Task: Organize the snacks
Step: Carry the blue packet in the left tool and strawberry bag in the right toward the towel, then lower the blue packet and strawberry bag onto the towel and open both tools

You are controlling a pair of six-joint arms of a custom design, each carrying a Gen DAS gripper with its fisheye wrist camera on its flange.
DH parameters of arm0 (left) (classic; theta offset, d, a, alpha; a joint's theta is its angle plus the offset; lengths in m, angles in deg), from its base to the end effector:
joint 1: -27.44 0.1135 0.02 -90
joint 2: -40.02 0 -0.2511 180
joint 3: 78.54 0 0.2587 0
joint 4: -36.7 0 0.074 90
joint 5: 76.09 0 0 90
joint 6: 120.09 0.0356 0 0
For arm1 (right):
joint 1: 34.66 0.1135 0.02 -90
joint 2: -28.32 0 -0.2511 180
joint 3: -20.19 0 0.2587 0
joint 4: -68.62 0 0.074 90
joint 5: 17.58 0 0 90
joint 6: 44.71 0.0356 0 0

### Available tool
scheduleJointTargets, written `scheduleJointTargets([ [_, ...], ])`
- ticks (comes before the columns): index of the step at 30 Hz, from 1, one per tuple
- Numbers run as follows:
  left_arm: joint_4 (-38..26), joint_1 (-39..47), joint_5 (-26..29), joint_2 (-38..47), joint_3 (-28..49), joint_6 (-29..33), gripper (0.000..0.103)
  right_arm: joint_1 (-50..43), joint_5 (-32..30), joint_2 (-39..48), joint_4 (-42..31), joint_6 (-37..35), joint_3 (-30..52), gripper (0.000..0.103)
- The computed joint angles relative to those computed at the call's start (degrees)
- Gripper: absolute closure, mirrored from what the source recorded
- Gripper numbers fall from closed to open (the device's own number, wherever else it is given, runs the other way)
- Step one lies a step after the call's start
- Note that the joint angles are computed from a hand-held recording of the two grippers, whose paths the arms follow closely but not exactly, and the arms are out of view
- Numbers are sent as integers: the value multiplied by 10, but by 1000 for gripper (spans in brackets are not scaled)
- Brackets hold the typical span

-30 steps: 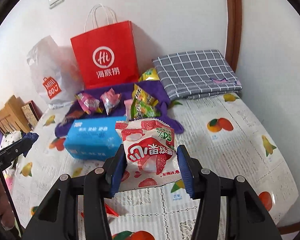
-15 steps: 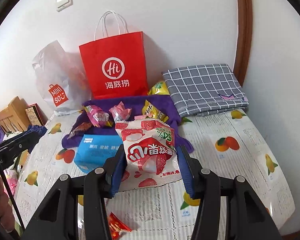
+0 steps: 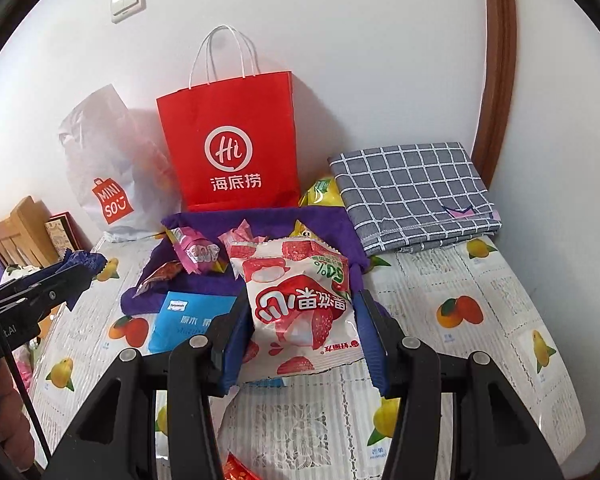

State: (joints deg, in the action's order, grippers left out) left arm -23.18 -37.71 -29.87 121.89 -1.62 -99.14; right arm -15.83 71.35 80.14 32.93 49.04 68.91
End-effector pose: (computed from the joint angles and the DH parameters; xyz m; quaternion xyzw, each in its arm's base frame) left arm 0.1420 -0.2479 0.2495 -0.1120 0.9023 -0.0447 0.4139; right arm 0.1972 0.0679 0.2282 -0.1223 0.8934 0.0929 0.4221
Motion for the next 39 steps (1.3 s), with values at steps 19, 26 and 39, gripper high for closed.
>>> scheduleJointTargets([
  [19,64,67,46,29,8,85,56,24,28,83,53,10,33,53],
  [26,74,90,55,42,13,107,56,27,28,131,77,5,54,53],
  [39,99,139,76,56,18,160,57,34,33,225,120,-2,101,53],
])
